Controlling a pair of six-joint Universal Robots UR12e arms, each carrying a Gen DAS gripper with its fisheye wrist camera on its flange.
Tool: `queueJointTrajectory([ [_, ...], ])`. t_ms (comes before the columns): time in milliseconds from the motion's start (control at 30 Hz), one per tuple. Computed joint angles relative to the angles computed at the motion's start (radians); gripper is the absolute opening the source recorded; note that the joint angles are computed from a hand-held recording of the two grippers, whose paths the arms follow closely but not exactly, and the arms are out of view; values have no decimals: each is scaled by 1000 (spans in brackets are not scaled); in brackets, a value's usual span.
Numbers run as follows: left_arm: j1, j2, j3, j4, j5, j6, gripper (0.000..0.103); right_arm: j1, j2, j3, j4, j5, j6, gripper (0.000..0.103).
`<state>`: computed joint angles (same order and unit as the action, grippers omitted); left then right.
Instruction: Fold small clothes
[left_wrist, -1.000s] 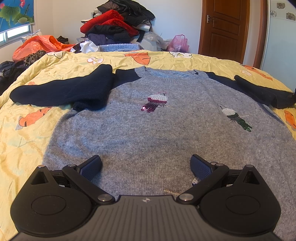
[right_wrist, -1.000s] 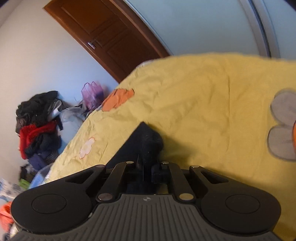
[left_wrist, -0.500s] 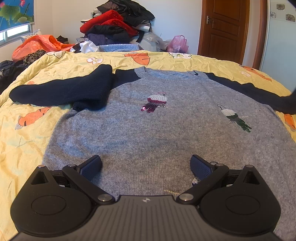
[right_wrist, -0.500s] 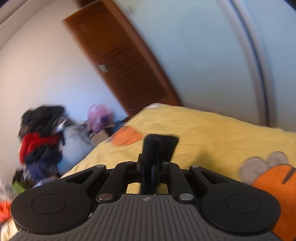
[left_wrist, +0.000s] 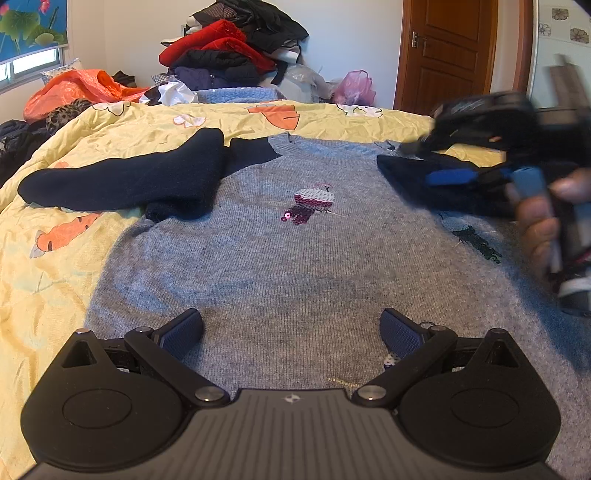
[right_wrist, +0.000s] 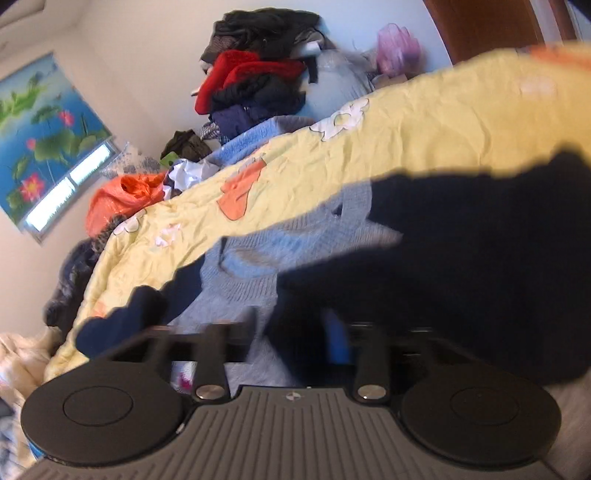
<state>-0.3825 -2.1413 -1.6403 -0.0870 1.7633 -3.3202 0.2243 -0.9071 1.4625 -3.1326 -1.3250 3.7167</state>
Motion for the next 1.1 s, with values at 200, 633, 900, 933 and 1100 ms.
queueJointTrajectory([
  [200, 3, 4, -4, 1, -10, -1, 103, -43, -57, 189, -329, 62, 211, 68],
  [633, 102, -119, 263, -81, -593, -483, 102, -95, -2, 257, -644, 211, 452, 78],
  [900, 53, -202, 438, -340, -476, -346, 22, -101, 16, 251, -704, 223, 515, 80],
  [933, 54, -205, 446, -360, -467, -356, 12, -102, 19, 249, -710, 225, 520, 81],
  [1100, 46, -169, 402, -277, -365, -321, 6, -105, 26, 246, -727, 236, 533, 82],
])
